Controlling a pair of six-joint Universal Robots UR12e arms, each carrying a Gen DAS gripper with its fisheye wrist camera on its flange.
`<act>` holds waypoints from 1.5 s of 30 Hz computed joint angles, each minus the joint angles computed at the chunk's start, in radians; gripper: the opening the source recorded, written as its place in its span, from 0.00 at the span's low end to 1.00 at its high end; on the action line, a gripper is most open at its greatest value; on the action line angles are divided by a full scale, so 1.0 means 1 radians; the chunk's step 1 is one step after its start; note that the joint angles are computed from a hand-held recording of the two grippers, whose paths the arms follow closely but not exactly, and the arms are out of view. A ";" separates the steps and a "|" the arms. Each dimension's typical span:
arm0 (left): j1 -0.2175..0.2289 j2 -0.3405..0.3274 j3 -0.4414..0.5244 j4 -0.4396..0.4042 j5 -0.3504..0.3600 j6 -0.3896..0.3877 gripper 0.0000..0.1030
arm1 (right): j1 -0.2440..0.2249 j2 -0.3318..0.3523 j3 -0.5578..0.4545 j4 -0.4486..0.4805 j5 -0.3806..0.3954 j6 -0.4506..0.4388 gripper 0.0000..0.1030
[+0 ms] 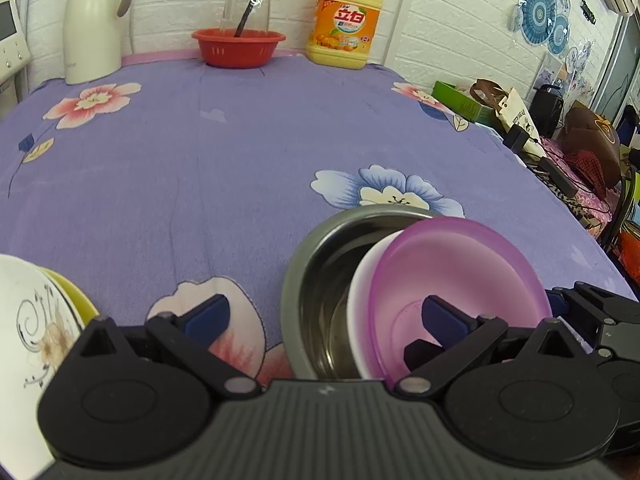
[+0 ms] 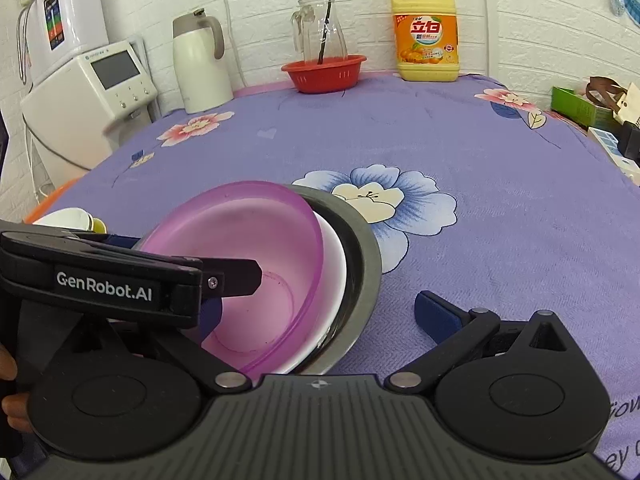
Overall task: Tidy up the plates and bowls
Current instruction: 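Carry the three nested bowls with the right tool toward the plate stack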
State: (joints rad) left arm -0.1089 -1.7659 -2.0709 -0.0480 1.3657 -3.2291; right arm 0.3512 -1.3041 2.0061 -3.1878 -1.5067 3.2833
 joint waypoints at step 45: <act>0.278 0.212 -0.251 0.162 -0.009 -0.134 0.56 | 0.183 0.111 -0.233 0.142 0.191 -0.123 1.00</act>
State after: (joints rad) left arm 0.1691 -1.5539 -2.3221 0.1138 1.3567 -3.3632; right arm 0.5339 -1.1935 1.7730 -3.0462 -1.3153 3.1607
